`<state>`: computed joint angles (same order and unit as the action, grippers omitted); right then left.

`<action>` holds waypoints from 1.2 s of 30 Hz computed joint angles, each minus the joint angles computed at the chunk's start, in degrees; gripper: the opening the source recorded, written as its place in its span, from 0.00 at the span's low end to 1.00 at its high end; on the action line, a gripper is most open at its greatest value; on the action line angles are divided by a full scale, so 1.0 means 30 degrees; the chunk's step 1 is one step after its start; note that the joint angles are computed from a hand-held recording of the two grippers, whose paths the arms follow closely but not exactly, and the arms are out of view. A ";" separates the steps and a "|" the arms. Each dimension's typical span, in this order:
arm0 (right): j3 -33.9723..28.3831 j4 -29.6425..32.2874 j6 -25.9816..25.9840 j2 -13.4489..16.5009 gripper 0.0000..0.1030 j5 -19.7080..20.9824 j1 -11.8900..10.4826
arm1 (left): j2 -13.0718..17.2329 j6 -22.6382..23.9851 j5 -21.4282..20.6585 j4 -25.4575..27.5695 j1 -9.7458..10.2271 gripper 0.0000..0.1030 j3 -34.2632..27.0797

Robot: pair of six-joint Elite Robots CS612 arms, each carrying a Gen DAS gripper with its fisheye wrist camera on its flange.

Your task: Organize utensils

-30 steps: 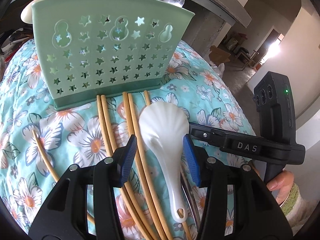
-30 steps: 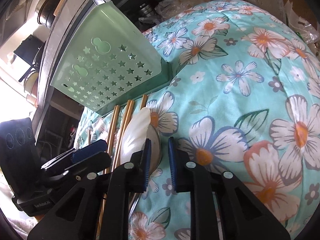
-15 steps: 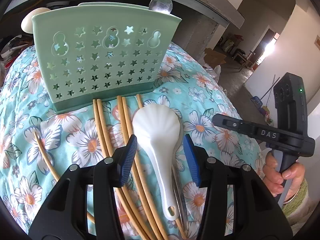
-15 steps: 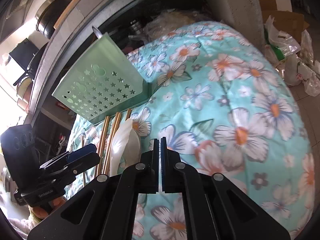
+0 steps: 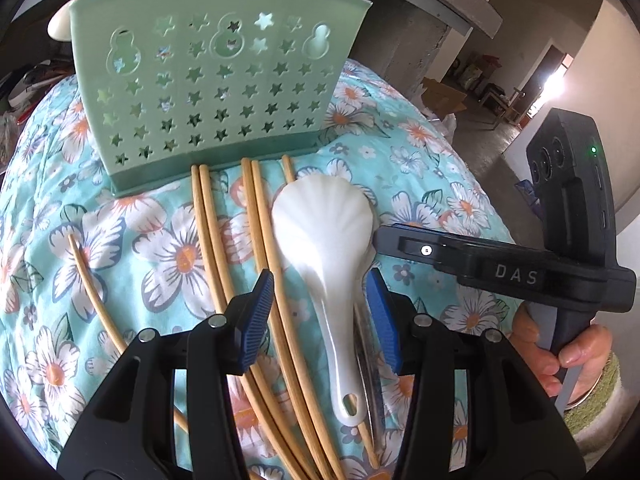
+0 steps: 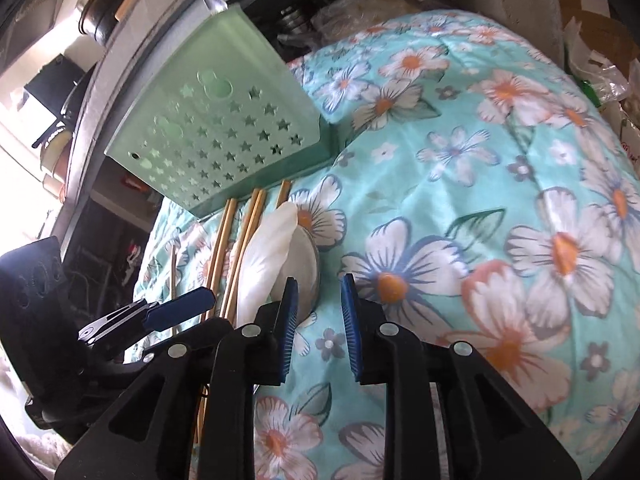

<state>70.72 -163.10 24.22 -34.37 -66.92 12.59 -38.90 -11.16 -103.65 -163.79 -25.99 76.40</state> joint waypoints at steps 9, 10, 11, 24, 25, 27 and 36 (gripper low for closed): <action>-0.1061 0.0361 0.0229 0.0683 0.18 0.0560 0.0124 | 0.0297 -0.0019 -0.0942 -0.0089 0.0196 0.44 -0.0260; -0.1179 0.0298 0.0392 0.0803 0.16 0.0807 0.0084 | 0.0289 -0.0034 -0.1021 -0.0134 0.0216 0.44 -0.0236; -0.1243 0.0291 0.0529 0.0878 0.10 0.1024 0.0042 | 0.0317 -0.0075 -0.1089 -0.0198 0.0237 0.44 -0.0251; 0.1254 -0.2023 0.1133 -0.0677 0.04 -0.0956 -0.0178 | -0.0008 -0.0738 -0.2351 -0.2108 0.0554 0.44 0.0509; 0.1612 -0.2458 0.1123 -0.0878 0.03 -0.0827 -0.0251 | -0.0035 -0.0756 -0.2686 -0.2278 0.0578 0.44 0.0562; 0.2127 -0.3363 0.1144 -0.1107 0.04 -0.0109 -0.0412 | -0.0070 -0.0758 -0.3535 -0.2639 0.0624 0.44 0.0650; 0.2090 -0.6126 0.1753 -0.0474 0.04 0.5253 -0.0884 | 0.0071 -0.0485 -0.8953 -0.3107 0.0997 0.42 0.0818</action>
